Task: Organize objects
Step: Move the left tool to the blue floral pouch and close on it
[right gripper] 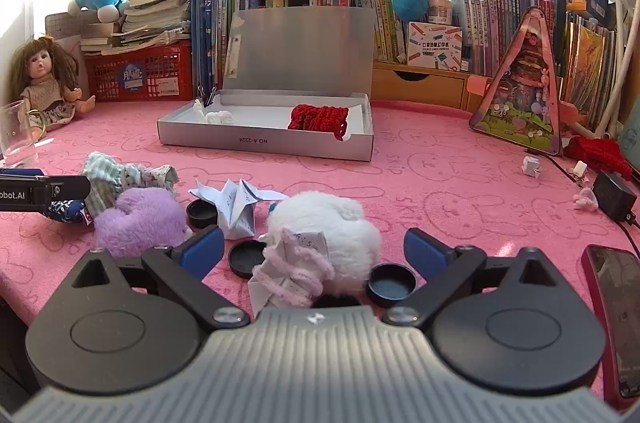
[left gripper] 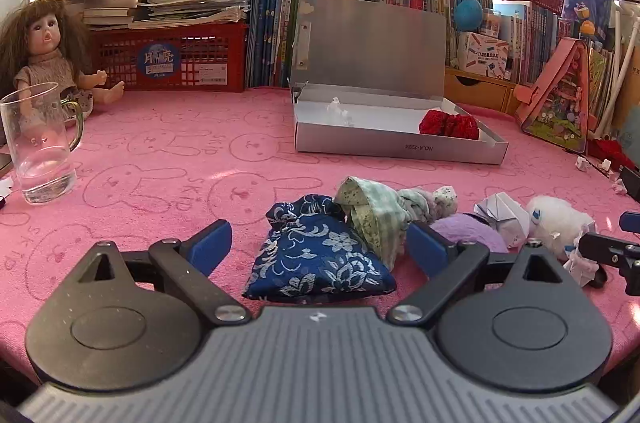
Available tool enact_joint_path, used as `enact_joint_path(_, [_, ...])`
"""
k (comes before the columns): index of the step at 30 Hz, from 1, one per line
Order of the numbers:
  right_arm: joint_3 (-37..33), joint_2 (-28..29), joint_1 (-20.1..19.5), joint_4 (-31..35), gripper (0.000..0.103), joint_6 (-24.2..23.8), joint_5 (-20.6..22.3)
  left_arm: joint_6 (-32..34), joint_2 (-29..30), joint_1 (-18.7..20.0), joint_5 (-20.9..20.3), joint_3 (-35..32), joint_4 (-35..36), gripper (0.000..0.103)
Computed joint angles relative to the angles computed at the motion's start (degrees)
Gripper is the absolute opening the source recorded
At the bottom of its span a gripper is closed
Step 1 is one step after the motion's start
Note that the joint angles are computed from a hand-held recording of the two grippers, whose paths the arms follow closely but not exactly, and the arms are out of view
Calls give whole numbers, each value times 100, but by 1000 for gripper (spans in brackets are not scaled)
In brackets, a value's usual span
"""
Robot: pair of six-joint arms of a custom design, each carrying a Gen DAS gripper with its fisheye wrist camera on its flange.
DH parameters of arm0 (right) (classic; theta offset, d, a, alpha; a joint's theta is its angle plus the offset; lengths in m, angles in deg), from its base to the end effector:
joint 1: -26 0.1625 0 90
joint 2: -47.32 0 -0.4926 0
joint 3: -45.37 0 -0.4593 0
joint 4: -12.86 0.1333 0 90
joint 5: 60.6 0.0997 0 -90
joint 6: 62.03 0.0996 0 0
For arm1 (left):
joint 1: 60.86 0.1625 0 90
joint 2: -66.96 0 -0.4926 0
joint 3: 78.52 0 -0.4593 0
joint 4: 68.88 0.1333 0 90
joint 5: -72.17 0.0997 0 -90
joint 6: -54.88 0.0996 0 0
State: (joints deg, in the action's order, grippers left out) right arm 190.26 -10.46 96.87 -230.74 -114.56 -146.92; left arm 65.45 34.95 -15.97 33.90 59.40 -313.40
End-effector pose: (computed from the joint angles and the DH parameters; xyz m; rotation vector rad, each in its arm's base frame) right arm -0.0046 -0.4395 0.1723 0.6827 -2.1129 1.2216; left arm -0.1370 -0.4350 0.0159 0.6043 2.1805 -1.2714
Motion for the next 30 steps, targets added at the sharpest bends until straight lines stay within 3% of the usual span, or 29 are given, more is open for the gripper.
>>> enact_joint_path(7, [116, -69, -109, 117, 93, 76, -97, -232, -77, 9, 236, 112, 136, 92])
enact_joint_path(10, [142, -25, -122, 74, 89, 71, -122, -186, -52, -51, 340, 133, 31, 82])
enact_joint_path(12, [155, -17, -117, 99, 86, 49, -91, -134, -43, -86, 375, 142, -36, 69])
enact_joint_path(15, [143, 88, -45, 5, 80, -44, -91, -172, -57, -125, 456, 145, -18, 63])
enact_joint_path(21, [25, 370, 179, -142, 70, -192, -370, -291, -108, -120, 473, 151, 228, 63])
enact_joint_path(25, [-35, 434, 244, -197, 56, 110, -522, -268, -63, -116, 432, 75, 327, 64])
enact_joint_path(30, [-49, 312, 217, 19, 52, 580, -509, -272, 8, -52, 380, -106, 574, 71])
